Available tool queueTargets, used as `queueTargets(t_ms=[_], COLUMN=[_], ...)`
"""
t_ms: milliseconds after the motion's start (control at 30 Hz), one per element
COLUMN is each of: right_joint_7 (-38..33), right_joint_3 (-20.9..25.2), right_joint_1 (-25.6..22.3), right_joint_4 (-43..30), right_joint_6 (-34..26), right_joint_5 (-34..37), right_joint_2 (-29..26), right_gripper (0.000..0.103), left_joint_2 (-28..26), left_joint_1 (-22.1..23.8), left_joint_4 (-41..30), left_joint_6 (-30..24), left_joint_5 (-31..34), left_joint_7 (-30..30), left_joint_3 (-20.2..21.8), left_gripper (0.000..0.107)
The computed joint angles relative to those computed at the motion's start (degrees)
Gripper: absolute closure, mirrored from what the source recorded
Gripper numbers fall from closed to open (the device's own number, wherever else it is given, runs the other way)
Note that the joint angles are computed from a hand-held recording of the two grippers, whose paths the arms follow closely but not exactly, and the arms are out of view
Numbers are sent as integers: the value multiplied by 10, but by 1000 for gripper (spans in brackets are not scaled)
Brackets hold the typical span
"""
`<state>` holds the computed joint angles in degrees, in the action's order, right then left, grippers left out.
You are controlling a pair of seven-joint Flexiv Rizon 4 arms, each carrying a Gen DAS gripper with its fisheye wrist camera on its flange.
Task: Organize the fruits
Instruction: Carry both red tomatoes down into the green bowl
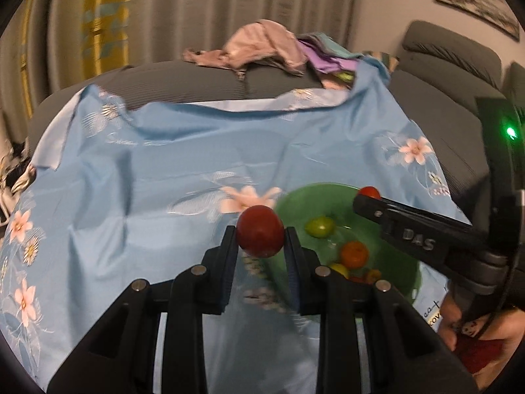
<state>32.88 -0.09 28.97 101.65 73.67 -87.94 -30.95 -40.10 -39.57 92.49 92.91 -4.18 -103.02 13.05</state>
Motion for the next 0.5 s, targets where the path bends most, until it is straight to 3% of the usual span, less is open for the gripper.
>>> queueTargets(t_ms=[200, 500], right_joint_7=[-49, -140], right_joint_3=[-2, -13], right_joint_1=[-6, 4], right_joint_4=[10, 36], right_joint_6=[9, 17], right_joint_5=[57, 169], right_joint_2=[-7, -10], right_gripper=[75, 75], left_joint_2=[-26, -54], left_joint_1=[23, 36], left_joint_4=[-50, -104], left_joint_6=[-63, -146], left_joint_5=[4, 32], left_joint_7=[22, 0], left_joint_3=[-55, -83], left_gripper=[79, 79])
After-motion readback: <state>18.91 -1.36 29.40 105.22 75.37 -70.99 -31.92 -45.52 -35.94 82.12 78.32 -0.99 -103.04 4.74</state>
